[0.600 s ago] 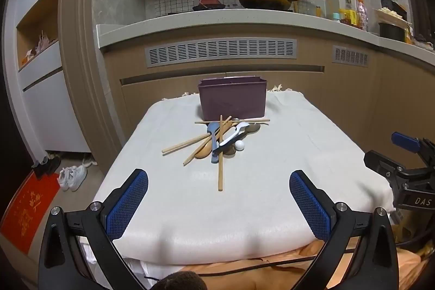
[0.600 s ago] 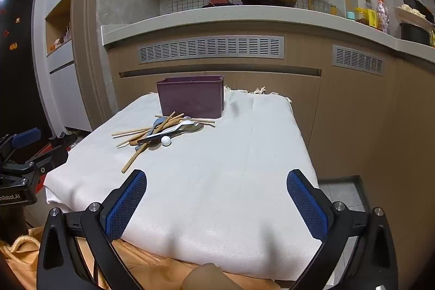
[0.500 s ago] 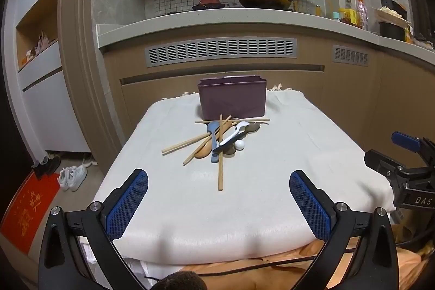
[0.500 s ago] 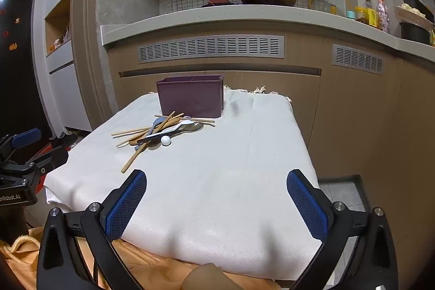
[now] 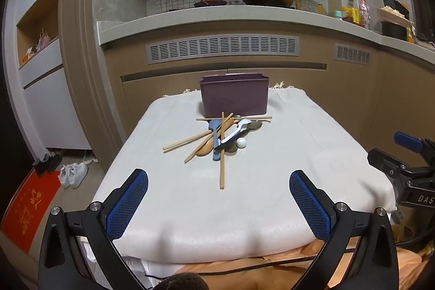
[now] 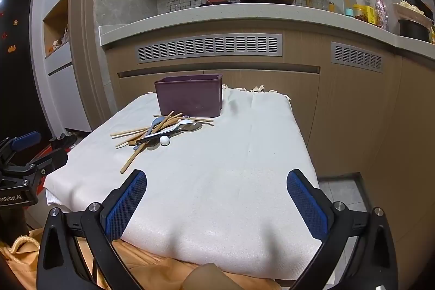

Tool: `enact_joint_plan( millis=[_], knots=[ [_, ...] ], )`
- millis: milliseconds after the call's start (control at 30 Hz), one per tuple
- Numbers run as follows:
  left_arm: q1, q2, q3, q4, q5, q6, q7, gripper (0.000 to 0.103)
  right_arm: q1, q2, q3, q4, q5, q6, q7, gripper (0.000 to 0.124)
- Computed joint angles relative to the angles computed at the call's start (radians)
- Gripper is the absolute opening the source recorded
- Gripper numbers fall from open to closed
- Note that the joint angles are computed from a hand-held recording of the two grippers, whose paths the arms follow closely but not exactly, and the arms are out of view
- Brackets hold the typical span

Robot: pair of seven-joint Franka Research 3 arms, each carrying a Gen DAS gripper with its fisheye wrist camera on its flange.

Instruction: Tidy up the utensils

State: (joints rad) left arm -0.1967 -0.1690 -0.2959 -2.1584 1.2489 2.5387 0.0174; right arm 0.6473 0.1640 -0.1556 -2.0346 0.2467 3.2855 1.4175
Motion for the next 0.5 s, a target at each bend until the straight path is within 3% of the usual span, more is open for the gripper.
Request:
enact_joint_plan(
  millis=[500],
  knots=[
    [-0.003,0.002,0.002,-0.002,0.000,-0.002,-0.008,0.103,-0.006,-0.006,0.003,0.001,-0.006,-0.005,0.007,0.103]
  ],
)
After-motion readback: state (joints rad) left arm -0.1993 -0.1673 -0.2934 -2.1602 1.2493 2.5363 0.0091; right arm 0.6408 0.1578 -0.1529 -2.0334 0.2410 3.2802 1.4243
